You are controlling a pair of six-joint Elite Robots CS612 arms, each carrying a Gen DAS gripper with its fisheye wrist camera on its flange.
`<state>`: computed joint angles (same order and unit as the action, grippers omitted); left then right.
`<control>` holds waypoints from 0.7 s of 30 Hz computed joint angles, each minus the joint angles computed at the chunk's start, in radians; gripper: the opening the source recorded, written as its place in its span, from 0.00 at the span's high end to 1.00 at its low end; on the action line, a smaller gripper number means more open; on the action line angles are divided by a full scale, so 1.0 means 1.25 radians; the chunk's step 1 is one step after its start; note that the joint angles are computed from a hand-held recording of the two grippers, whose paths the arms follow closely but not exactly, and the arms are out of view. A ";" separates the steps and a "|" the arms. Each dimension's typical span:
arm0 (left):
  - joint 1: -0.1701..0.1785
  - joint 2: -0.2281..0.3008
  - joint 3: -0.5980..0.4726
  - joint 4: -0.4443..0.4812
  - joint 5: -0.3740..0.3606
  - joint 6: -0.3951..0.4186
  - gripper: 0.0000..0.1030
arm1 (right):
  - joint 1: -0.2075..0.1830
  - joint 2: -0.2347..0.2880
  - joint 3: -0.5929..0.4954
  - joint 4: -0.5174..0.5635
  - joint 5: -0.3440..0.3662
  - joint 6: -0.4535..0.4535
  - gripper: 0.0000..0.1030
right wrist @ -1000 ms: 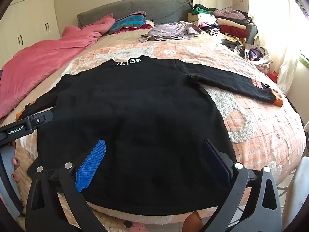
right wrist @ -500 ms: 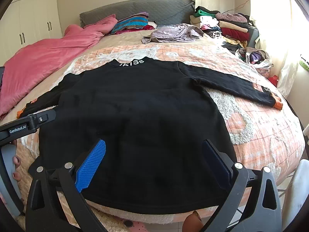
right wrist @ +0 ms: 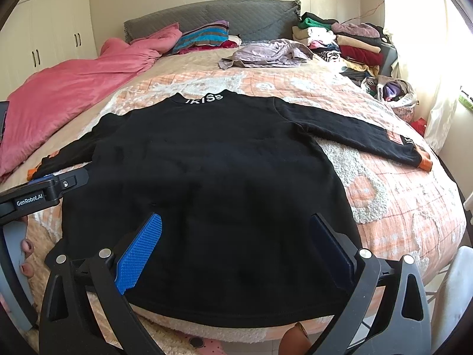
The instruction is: Fold small clothes
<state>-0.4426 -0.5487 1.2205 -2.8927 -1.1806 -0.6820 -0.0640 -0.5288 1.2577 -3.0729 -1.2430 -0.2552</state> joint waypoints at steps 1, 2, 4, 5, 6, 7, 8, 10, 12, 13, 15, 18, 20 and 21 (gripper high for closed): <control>0.000 0.001 -0.001 0.000 0.000 0.000 0.08 | 0.000 0.000 0.000 -0.001 0.001 0.000 0.04; 0.000 0.000 0.000 0.000 -0.001 0.002 0.08 | 0.000 0.000 0.001 -0.002 0.000 0.001 0.04; -0.001 0.000 -0.001 0.000 0.001 0.003 0.08 | 0.000 0.000 0.001 -0.003 -0.001 0.001 0.04; -0.001 0.000 0.000 0.000 0.000 0.004 0.08 | 0.000 -0.001 0.002 -0.004 -0.001 0.001 0.04; -0.001 0.000 0.000 0.000 0.001 0.003 0.08 | 0.000 -0.001 0.002 -0.003 -0.001 0.001 0.04; -0.001 0.000 0.000 -0.001 0.001 0.004 0.08 | 0.000 -0.001 0.002 -0.003 0.002 0.001 0.04; -0.002 0.000 0.001 -0.002 0.001 0.004 0.08 | 0.000 -0.001 0.002 -0.002 0.004 0.002 0.04; -0.001 0.000 0.000 -0.001 0.001 0.004 0.08 | 0.000 -0.002 0.002 -0.002 0.005 0.004 0.04; -0.002 0.000 0.000 -0.002 0.001 0.004 0.08 | 0.000 -0.002 0.003 -0.005 0.003 0.004 0.04; -0.002 0.001 -0.001 0.000 0.002 0.005 0.08 | 0.000 -0.002 0.004 -0.004 0.003 0.004 0.04; -0.002 0.001 -0.002 0.000 0.003 0.004 0.08 | -0.001 -0.002 0.005 -0.007 0.003 0.004 0.04; -0.003 0.001 -0.002 0.001 0.003 0.003 0.08 | -0.001 -0.003 0.006 -0.008 0.005 0.004 0.04; -0.003 0.001 -0.002 0.000 0.003 0.004 0.08 | -0.002 -0.003 0.006 -0.009 0.006 0.003 0.04; -0.003 0.001 -0.002 0.001 0.004 0.003 0.08 | -0.002 -0.002 0.006 -0.011 0.006 0.002 0.04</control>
